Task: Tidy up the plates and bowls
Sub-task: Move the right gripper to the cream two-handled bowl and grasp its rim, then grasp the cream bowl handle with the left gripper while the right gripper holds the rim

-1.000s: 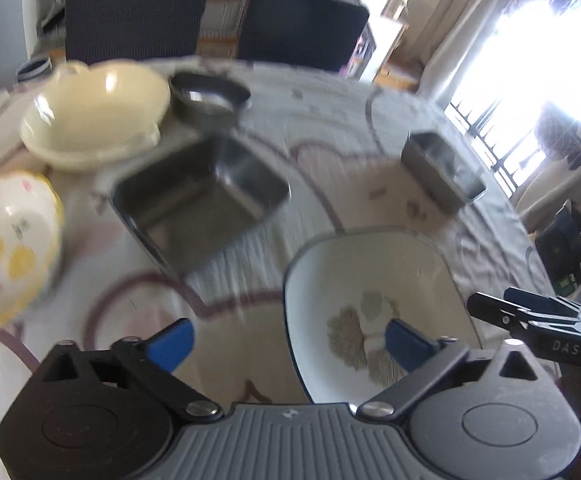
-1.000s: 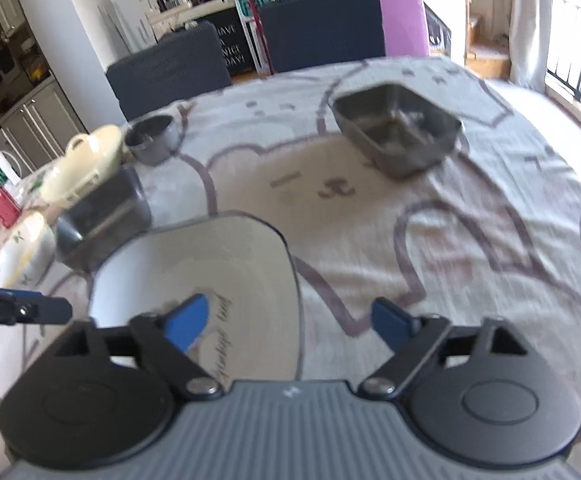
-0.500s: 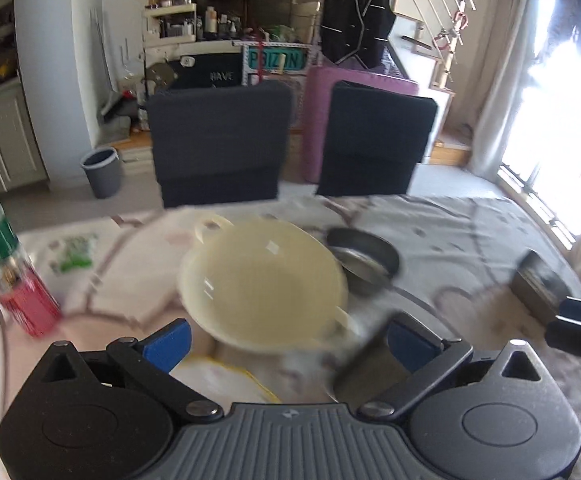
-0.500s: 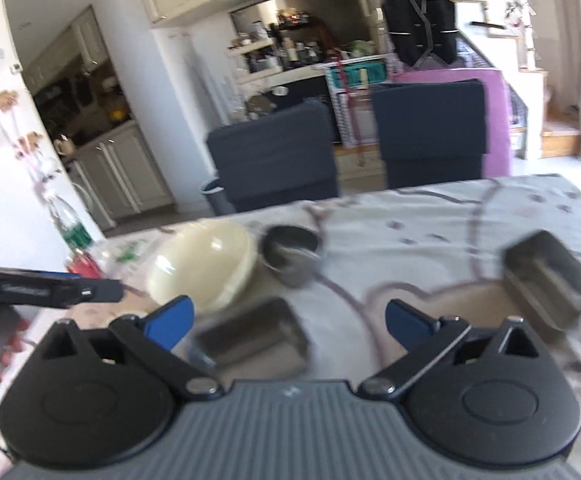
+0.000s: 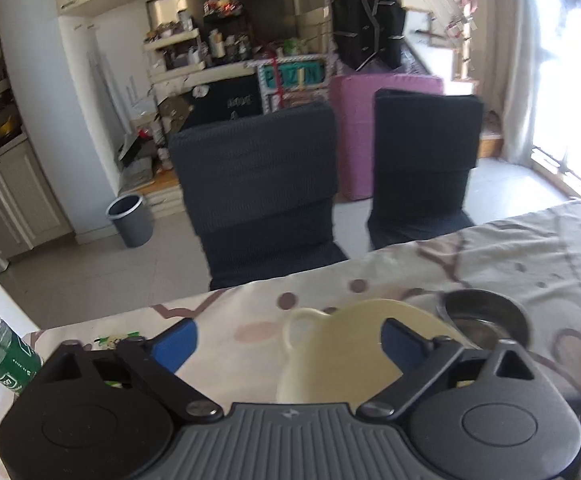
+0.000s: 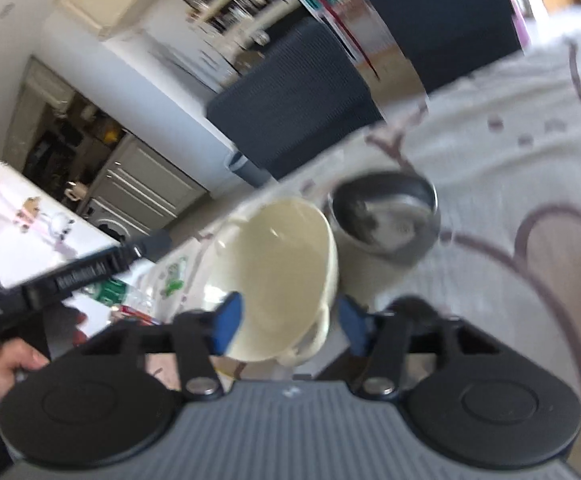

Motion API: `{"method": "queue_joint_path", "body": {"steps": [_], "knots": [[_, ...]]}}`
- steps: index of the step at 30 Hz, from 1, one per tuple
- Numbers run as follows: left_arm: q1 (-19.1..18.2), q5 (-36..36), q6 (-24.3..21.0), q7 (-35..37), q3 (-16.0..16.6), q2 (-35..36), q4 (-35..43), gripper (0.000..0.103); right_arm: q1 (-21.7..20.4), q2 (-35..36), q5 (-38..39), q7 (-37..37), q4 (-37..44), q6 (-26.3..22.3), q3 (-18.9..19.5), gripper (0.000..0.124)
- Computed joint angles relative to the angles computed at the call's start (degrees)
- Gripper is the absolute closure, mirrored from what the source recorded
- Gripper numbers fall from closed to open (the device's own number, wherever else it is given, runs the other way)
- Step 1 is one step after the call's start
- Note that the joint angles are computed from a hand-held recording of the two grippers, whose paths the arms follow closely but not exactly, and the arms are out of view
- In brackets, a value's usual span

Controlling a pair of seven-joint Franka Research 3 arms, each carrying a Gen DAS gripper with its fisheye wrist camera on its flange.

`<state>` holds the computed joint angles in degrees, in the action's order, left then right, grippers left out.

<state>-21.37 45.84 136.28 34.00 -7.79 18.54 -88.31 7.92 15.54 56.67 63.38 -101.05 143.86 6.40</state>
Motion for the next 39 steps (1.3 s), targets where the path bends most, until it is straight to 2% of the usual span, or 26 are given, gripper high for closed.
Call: {"method": "queue_joint_path", "body": {"steps": [2, 4, 7, 12, 15, 20, 23, 26, 33, 35, 37, 39], "knots": [[0.1, -0.4, -2.7, 0.6, 0.6, 2.6, 3.0, 0.009, 0.8, 1.7, -2.9, 2.6, 1.2, -0.3, -0.3, 0.093], [0.1, -0.5, -4.5, 0.6, 1.4, 4.7, 5.1, 0.009, 1.2, 2.5, -4.5, 3.3, 1.4, 0.0, -0.1, 0.097], [0.5, -1.3, -5.3, 0.1, 2.3, 7.0, 7.5, 0.010, 1.5, 2.4, -5.1, 2.5, 0.2, 1.3, 0.5, 0.097], [1.8, -5.9, -5.3, 5.4, 1.8, 9.8, 10.2, 0.017, 1.0, 2.6, -4.4, 1.4, 0.0, 1.0, 1.1, 0.098], [0.7, -6.3, -7.9, 7.1, 2.6, 11.8, 12.2, 0.019, 0.7, 3.1, -3.8, 1.4, 0.5, 0.8, 1.1, 0.099], [-0.8, -3.6, -7.7, 4.4, 4.1, 11.8, 11.1, 0.016, 1.1, 3.7, -5.1, 2.0, 0.9, 0.8, 1.1, 0.106], [-2.5, -1.0, -11.3, 2.8, 4.9, 11.7, 11.4, 0.016, 1.6, 3.6, -6.4, 1.8, 0.6, 2.2, 1.1, 0.106], [-1.7, -1.9, -13.3, 1.1, 4.1, 8.4, 7.5, 0.017, 1.9, 4.3, -6.8, 2.0, 1.2, 3.8, 1.2, 0.106], [3.2, -4.4, -9.8, -0.9, 0.7, -4.3, -9.4, 0.018, 3.1, 8.1, -12.7, 2.6, 6.4, 5.9, 1.3, 0.106], [4.4, -5.6, -8.5, -1.9, -0.4, -7.0, -12.7, 0.024, 3.3, 9.5, -14.5, 3.1, 8.4, 5.5, 1.5, 0.106], [5.8, -8.6, -6.2, -2.3, -1.2, -9.2, -15.2, 0.033, 3.8, 10.5, -16.7, 4.0, 10.0, 5.2, 1.3, 0.108], [7.4, -10.0, -0.1, -4.1, -1.5, -12.2, -19.1, 0.034, 3.5, 10.9, -17.1, 4.7, 10.5, 5.4, 1.7, 0.111]]}}
